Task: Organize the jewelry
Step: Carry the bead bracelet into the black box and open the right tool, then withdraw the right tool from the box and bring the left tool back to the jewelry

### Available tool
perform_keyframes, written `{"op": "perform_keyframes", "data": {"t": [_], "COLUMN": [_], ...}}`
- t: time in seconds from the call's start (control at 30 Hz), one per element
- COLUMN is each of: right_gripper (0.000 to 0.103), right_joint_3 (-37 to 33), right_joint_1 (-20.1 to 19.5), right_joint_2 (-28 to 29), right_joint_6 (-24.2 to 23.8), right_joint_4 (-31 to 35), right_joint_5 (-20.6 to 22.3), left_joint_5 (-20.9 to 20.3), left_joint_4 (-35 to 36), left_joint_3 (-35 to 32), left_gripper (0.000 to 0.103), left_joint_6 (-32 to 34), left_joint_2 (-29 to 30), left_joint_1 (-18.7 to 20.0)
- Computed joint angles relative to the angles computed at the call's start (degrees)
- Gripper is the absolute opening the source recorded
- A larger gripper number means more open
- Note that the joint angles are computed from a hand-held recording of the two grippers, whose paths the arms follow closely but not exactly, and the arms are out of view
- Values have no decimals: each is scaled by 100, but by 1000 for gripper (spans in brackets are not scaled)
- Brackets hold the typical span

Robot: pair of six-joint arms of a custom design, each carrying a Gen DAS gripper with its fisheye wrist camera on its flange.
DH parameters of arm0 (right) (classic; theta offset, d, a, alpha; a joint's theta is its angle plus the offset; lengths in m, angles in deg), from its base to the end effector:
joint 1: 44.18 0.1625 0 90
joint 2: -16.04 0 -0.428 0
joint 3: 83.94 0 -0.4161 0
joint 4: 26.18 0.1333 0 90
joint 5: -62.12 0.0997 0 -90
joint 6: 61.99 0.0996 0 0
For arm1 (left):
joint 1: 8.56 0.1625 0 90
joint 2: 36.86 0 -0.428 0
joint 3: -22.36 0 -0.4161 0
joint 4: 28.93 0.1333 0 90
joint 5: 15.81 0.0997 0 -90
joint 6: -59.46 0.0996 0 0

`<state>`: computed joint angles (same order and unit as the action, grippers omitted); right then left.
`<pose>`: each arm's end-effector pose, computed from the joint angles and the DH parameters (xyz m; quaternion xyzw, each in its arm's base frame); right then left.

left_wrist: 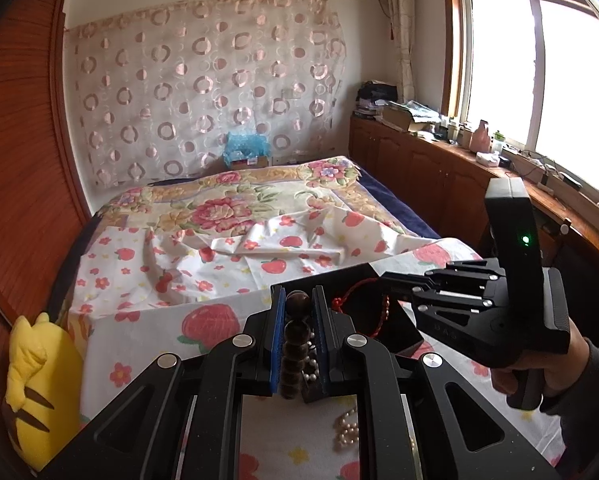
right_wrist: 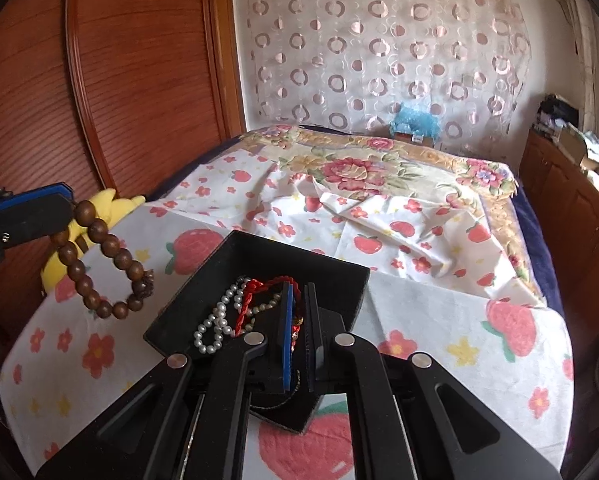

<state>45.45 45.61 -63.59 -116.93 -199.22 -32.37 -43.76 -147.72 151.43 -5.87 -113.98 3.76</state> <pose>0.1237 -0.4841 0.2376 0.4301 -0.8554 0.2363 0.1657 -0.3682 -0.3069 0.1699 0.1932 0.8235 -0.4243 0.3233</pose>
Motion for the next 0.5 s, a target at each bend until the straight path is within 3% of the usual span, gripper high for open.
{"op": "perform_keyframes", "data": {"t": [0.13, 0.23, 0.5], "right_gripper": [8, 17, 18], "right_joint_3": [-51, -96, -58], "right_joint_1": [-37, -99, -226], "right_joint_2": [-66, -132, -330], "right_joint_6": [21, 69, -14], "right_joint_4": [205, 397, 613], "right_joint_5": [-2, 61, 192], "left_joint_5": [48, 111, 63], "left_joint_4": [-169, -531, -1030], "left_joint_3": [-62, -171, -350], "left_gripper": [12, 12, 12], "left_joint_6": [210, 553, 1004], "left_joint_2": [48, 226, 610], "left_joint_1": [93, 232, 466]}}
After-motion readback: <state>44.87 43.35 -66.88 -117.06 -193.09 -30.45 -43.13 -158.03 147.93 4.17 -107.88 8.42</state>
